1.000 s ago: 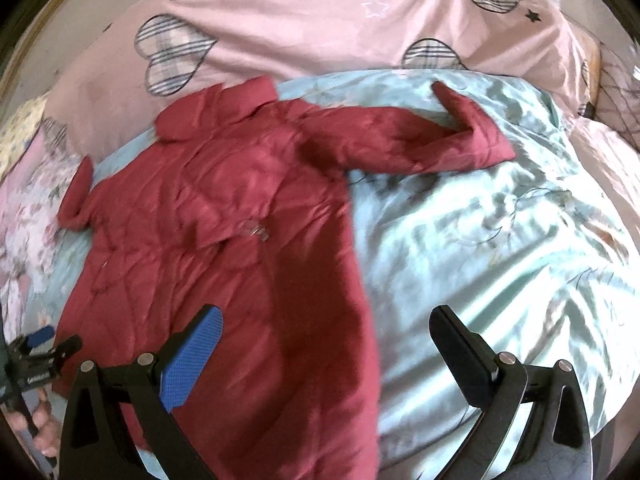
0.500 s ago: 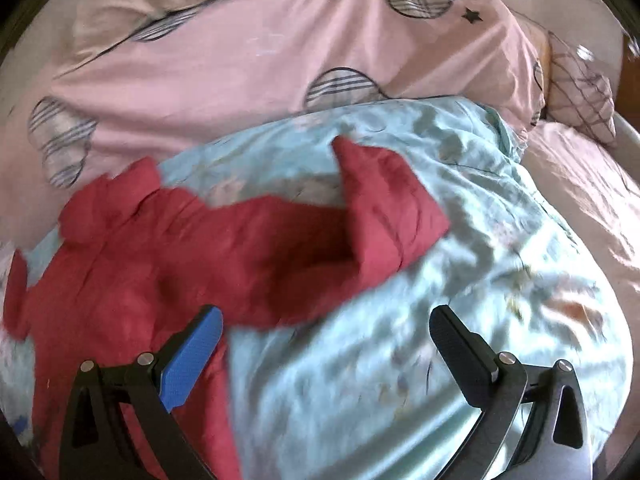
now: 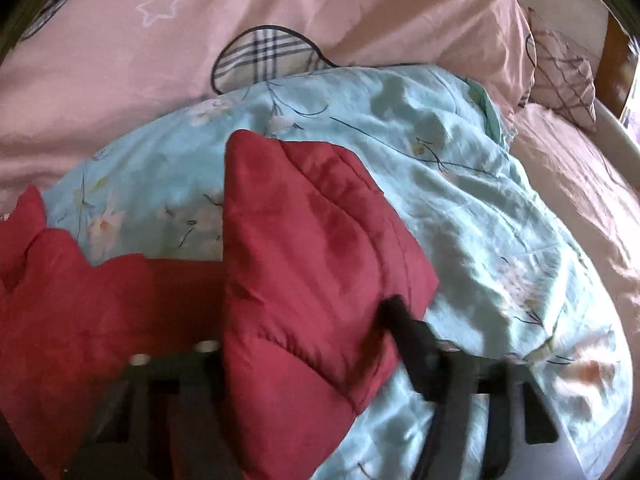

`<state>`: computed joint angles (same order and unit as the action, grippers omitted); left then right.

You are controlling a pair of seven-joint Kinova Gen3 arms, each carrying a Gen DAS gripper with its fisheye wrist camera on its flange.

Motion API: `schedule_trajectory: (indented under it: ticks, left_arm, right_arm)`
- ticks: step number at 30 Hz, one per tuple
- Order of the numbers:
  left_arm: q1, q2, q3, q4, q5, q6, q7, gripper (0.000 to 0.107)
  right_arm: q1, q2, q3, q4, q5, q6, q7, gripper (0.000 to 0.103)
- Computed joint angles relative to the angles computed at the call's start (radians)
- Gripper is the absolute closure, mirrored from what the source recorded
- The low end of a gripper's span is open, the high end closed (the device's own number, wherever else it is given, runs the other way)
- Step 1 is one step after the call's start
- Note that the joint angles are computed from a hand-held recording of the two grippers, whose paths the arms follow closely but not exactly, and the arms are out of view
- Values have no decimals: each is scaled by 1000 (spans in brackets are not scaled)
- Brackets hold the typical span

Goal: Fold large clothes

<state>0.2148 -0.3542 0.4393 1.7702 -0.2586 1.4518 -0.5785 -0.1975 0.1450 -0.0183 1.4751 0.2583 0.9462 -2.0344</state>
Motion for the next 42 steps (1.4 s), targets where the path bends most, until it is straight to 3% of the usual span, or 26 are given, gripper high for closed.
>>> schedule_trajectory:
  ticks: [2,4,12,19,23,28,32,35,38,42]
  left_arm:
    - [23,7,-15,-1,-13,-6,10,5]
    - [82,19,-44,0,-41,-13,40,5]
    - [129,27,-76,-5,-52,-48,47,5]
    - [106,-9,-112,10,-12,-87,9,5]
    - [78,-36,-119,21,8,-92,-20,5]
    - [26,-65,-154,44,55,-110,-80,5]
    - [51,-119,-317,79,174,-187,-205,5]
    - [69,-152,-456,111,296,-273,-315,5]
    - [93,-161,-595,128,418,-342,-431,5]
    - [126,-121,-768,98,547,-364,-591,5]
  right_arm:
    - [14,-10,0,14,-30,-27,10,76]
    - [19,-32,-6,30,-53,-57,20,81]
    - [21,-137,-50,79,-266,-179,191,83]
    - [-81,-183,-116,114,-356,-250,249,83]
    - [-146,-172,-158,120,-356,-268,245,83]
    - [-232,-148,-207,136,-274,-305,175,83]
    - [-293,-121,-226,138,-213,-327,182,83]
    - [-330,-114,-248,170,-178,-378,264,83]
    - [-362,-118,-253,211,-195,-426,385,83]
    - [-375,-111,-251,225,-242,-446,487,82]
